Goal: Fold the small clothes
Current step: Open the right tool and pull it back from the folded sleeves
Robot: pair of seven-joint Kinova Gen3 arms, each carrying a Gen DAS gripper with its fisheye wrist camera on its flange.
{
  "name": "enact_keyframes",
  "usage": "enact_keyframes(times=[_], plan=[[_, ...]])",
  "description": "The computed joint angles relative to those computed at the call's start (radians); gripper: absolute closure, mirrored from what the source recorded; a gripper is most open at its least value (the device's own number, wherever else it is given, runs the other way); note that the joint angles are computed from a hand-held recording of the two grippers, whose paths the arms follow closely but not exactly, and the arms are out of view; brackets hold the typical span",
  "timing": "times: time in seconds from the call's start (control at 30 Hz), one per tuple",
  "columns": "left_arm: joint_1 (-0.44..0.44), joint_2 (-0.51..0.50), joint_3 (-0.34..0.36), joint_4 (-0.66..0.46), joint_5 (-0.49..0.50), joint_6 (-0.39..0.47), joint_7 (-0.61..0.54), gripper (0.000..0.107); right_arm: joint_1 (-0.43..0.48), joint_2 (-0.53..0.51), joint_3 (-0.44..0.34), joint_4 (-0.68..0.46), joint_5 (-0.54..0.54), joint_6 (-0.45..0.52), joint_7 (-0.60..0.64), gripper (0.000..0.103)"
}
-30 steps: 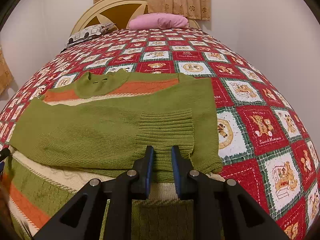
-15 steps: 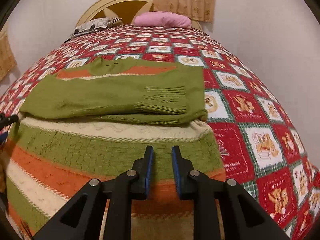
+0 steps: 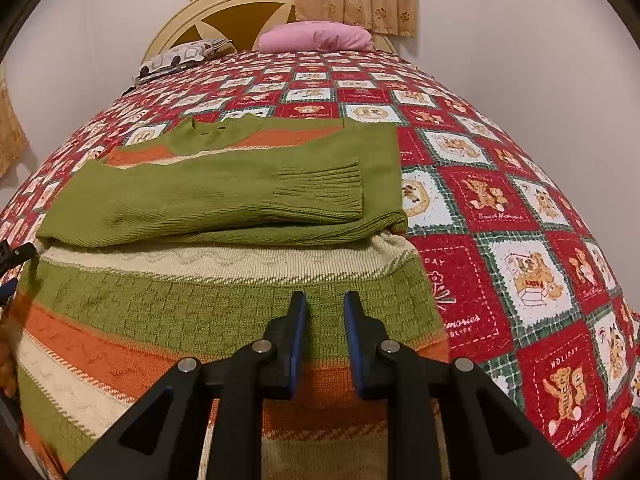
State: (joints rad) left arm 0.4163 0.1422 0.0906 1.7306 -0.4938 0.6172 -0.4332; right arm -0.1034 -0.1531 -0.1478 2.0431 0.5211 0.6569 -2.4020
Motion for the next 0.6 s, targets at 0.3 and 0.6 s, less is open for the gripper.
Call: enact_keyframes(times=[0.3,0.6], plan=[[0.000,0.000,0.001,0.001,0.000,-0.002,0.000,0.010,0.003,0.000,0.003,0.001,-0.007,-0.005,0.007,0.082],[0.001,0.001,0.001,-0.001,-0.001,0.000,0.001,0.010,0.004,0.000,0.003,0.001,-0.008,-0.005,0.008,0.082]])
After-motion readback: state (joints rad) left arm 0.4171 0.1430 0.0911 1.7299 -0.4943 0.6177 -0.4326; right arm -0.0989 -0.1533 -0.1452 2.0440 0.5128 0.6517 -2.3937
